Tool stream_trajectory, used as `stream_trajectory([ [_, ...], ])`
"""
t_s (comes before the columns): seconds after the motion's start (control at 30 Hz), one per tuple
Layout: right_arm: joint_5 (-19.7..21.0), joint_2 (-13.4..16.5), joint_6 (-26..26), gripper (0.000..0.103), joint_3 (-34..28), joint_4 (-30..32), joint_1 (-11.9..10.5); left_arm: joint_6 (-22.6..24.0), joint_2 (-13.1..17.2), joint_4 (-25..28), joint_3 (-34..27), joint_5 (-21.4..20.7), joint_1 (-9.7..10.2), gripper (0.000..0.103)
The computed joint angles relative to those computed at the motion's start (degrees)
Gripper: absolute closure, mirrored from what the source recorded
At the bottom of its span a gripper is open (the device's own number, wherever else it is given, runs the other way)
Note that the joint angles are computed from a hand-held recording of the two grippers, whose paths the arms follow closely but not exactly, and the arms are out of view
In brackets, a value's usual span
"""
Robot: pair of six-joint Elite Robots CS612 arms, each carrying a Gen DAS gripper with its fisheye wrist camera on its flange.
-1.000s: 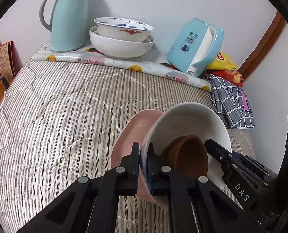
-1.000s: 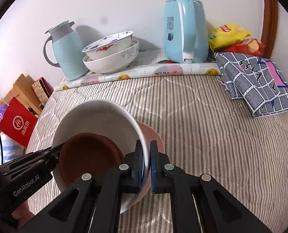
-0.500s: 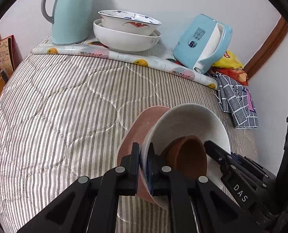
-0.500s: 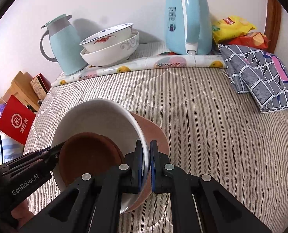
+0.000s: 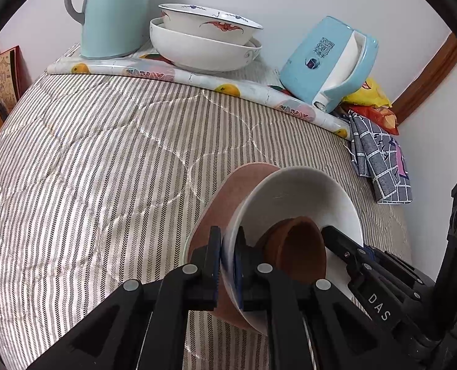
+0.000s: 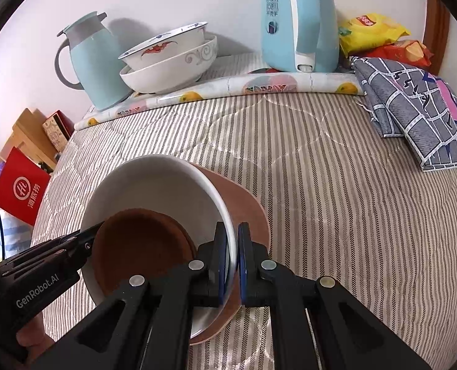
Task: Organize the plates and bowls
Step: 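Lower the white bowl onto the pink plate and open both grippers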
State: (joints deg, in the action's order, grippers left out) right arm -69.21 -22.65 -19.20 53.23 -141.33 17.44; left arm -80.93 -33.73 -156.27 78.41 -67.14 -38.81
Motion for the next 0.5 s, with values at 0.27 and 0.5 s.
stream_trajectory([
  [0.27,-1.3,0.9,-0.6,0.095,-1.4,1.0,0.3,1.0,0.3,-2.0,0.1,0.3,0.09,0.092],
  [0.5,-1.7,0.9,-1.0,0.093,-1.5,0.7,0.4,1.8,0.2,-1.9,0.3,0.5,-0.02,0.087],
])
